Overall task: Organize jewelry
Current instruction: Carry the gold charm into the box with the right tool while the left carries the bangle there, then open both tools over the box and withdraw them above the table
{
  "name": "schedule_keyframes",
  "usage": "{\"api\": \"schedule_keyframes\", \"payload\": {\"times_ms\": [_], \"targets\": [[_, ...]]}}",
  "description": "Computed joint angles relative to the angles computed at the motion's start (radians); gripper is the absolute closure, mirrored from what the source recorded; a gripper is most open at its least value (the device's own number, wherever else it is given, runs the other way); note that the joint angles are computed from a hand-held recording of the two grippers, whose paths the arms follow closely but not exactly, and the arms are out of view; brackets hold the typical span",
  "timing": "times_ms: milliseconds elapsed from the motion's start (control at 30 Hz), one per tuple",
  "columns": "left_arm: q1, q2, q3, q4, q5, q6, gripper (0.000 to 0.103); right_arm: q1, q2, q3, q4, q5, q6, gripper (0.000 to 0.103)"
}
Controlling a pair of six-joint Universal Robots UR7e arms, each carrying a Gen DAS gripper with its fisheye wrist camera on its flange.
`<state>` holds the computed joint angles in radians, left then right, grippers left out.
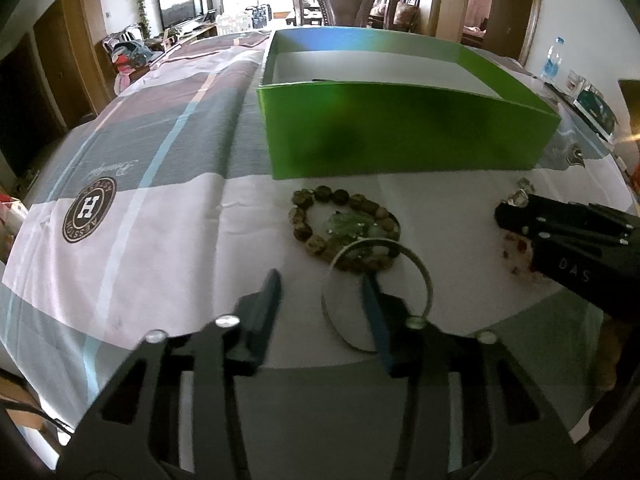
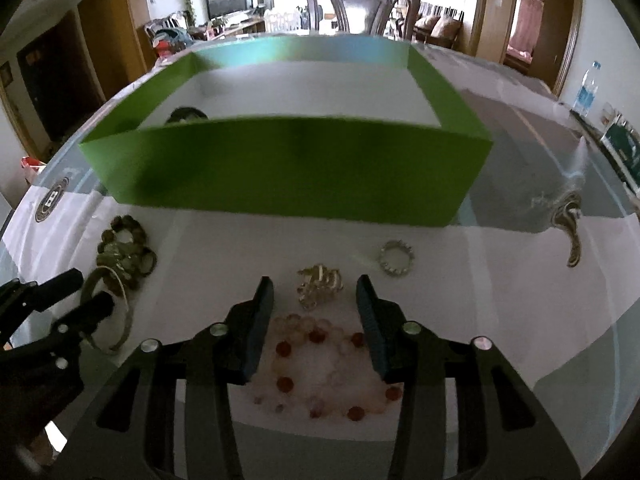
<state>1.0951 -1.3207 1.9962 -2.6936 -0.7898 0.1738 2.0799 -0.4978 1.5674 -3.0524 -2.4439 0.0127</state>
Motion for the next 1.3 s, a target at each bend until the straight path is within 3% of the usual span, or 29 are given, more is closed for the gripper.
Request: {"api": "schedule_keyframes", "payload": {"times_ms": [67, 167, 500, 767, 967, 1200, 1233, 1300], "targets": [[0.003, 0.000, -0.007, 0.010, -0.005, -0.007, 0.088, 0.000, -0.007, 0.006, 0.004, 0.010, 0.002, 0.082], [0.008, 0.000, -0.021, 0.033, -0.020, -0.023, 0.099, -0.001, -0.014, 0.016, -0.005, 0.018, 0.005, 0.082], [-0.025, -0.047, -0.018, -0.012, -0.029, -0.004, 0.099, 0.038, -0.053, 0.063, -0.143, 0.002, -0.054, 0.082], [-0.056, 0.019, -0.162, -0.054, -0.046, 0.074, 0.098, 0.047, -0.030, -0.067, -0.197, 0.013, -0.191, 0.082], [-0.017, 0.169, -0.369, 0.036, -0.087, 0.047, 0.097, 0.001, -0.021, -0.187, -0.077, 0.093, -0.137, 0.082], [0.010, 0.273, -0.469, 0.107, -0.082, 0.010, 0.094, -0.053, 0.008, -0.262, 0.059, 0.122, -0.049, 0.082], [0.013, 0.279, -0.474, 0.110, -0.089, 0.006, 0.093, -0.055, 0.012, -0.267, 0.070, 0.121, -0.045, 0.082], [0.014, 0.283, -0.464, 0.075, -0.093, 0.025, 0.079, -0.055, 0.016, -0.266, 0.078, 0.106, -0.036, 0.080]]}}
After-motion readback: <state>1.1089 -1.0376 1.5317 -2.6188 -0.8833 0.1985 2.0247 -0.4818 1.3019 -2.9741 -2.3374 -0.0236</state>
